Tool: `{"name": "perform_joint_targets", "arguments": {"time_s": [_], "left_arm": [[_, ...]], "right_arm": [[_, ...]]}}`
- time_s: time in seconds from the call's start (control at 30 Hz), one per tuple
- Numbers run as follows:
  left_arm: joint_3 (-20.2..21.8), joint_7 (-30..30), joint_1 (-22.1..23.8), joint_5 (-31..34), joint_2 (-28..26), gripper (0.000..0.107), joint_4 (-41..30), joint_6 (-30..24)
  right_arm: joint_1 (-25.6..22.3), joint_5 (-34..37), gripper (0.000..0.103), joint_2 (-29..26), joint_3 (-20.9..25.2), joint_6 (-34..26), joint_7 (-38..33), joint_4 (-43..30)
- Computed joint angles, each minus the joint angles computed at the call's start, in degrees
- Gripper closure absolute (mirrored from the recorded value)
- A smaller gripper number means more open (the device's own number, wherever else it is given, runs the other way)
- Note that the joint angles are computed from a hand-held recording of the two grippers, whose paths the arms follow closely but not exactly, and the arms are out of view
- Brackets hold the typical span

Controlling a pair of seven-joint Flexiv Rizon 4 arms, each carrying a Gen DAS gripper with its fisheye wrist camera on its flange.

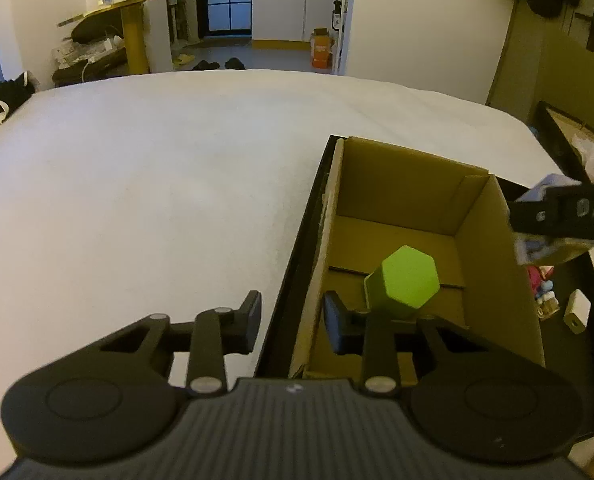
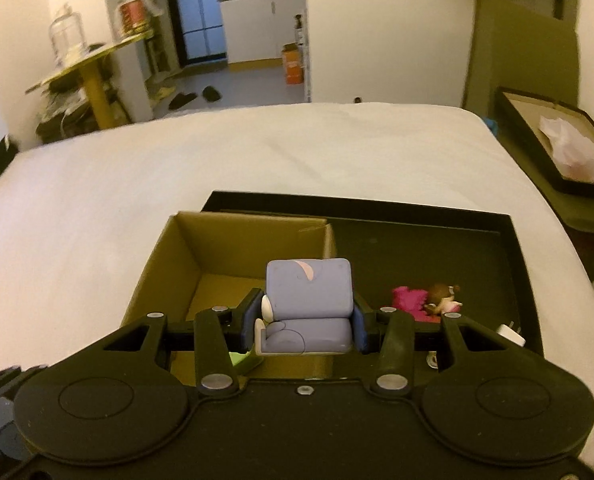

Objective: Organize rigid objects
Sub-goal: 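Carry the lavender sofa with the right gripper over the box, then open the right gripper to release the sofa inside the box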

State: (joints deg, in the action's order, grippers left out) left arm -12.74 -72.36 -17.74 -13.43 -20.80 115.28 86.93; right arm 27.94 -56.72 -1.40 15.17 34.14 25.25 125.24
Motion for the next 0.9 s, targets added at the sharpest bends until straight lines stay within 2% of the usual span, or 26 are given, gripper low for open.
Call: {"name": "perform_joint_targets", "arguments": {"time_s": [0.47,0.63,0.77,0.9], "left_arm": [[-7.5,4.8,5.8,-5.5,0.1,0.076,2.4,1.8],[-8.1,5.5,6.2,-6.3,0.0,0.076,2.5,2.0],[-8.8,6.0,6.8,-7.0,-0.1,0.076,2.6,2.0],[-7.5,5.6,5.8,-6.8,-0.2,0.076,2.2,1.6]], "right_arm": [[0.6,-1.7,0.059,-5.1,-2.2,5.2,-10.5,-3.7],[0.8,-1.8,0.059,-6.6,-2.9,6.5,-13.9,-4.9],[0.1,-4.5,0.059,-6.8,-4.1,9.6,-14.2,-4.9],[-0.2,-5.7,0.055,-7.0,-4.4,10.6,-17.0,-5.8]]}}
